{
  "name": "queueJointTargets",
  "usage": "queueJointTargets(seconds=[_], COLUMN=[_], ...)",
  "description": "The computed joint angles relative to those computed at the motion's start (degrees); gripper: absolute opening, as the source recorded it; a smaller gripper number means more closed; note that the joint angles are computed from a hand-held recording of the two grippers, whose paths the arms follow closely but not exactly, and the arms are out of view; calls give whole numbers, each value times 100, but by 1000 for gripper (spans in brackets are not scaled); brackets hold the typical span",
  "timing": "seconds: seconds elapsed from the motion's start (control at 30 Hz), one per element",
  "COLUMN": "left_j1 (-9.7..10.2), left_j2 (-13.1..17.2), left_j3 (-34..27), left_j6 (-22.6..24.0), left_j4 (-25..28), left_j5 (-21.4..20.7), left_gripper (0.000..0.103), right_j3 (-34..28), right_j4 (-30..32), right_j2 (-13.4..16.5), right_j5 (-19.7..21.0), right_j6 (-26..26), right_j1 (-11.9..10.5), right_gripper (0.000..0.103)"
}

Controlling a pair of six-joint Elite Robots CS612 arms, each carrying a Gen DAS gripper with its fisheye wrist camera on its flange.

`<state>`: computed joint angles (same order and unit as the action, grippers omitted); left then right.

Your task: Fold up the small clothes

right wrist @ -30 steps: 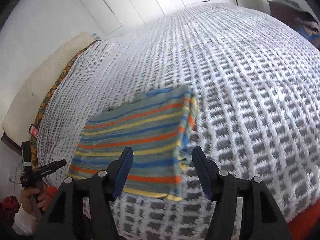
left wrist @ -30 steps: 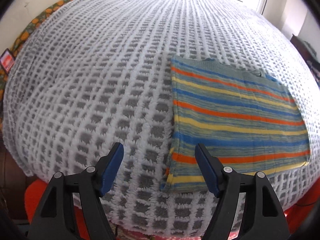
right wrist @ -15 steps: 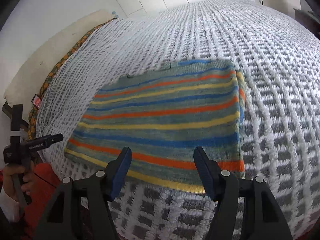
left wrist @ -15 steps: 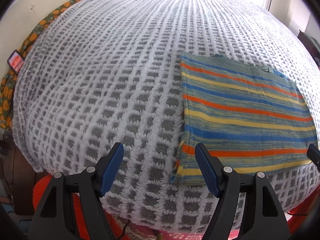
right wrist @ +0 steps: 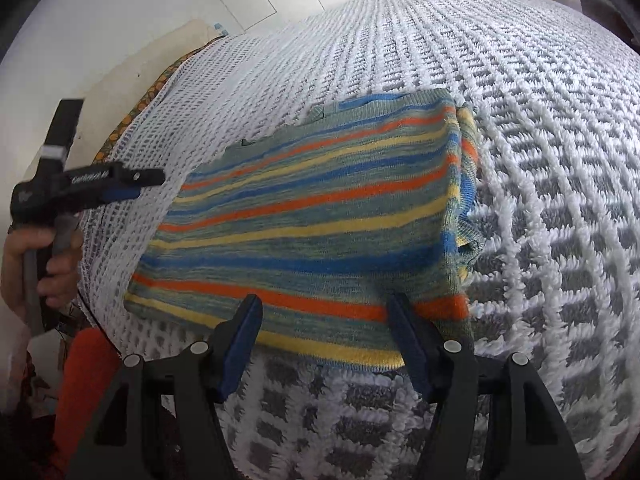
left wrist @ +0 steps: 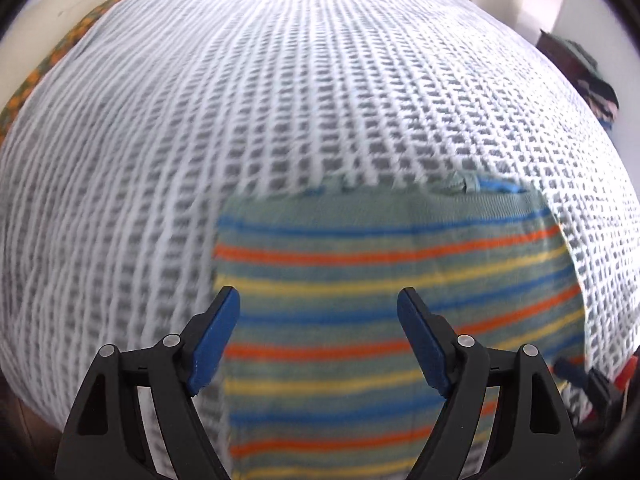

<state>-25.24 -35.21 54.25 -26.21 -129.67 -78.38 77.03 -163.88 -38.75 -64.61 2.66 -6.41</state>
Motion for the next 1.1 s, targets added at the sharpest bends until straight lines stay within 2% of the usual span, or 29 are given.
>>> queueJointTargets(seconds=[0.07,0.2,0.23,0.33,0.37,0.5,0.7,0.9,0.97,1.1], left_j1=[25,70,65,3,-33,-165,-328,-517,-564,-601], left_j2=[413,1050,1184,1331,1299,770,7,-407,-491,-600], left_j3=[-752,-1848,-2058,-2219,-2117,-940,547,1436,1613,1849], left_j6=[5,-148,-129,73,130,248,152,10,49,47], left_j4=[472,1156,1309,1617,1650,917,-107,-839,-935,-1122], left_j5=[-33,-214,-237,-106,-3,165,35,191,152,103], left_gripper=[82,82,82,82,82,83,85,87,91,92], right_j3=[-2,-20,-16,-40,-46,-68,-78,-26,-2,46], right_j4=[1,39,34,63,65,55,63,22,-16,-67], right_j2=[15,27,27,37,41,61,58,39,32,3], right_j5=[91,195,217,312,354,488,463,363,340,258], right_j6=[60,59,67,120,152,265,284,272,296,259], right_j1=[-23,-40,-43,-66,-77,-118,-126,-80,-70,-55], right_gripper=[65,67,68,68,68,68,69,69,69,69])
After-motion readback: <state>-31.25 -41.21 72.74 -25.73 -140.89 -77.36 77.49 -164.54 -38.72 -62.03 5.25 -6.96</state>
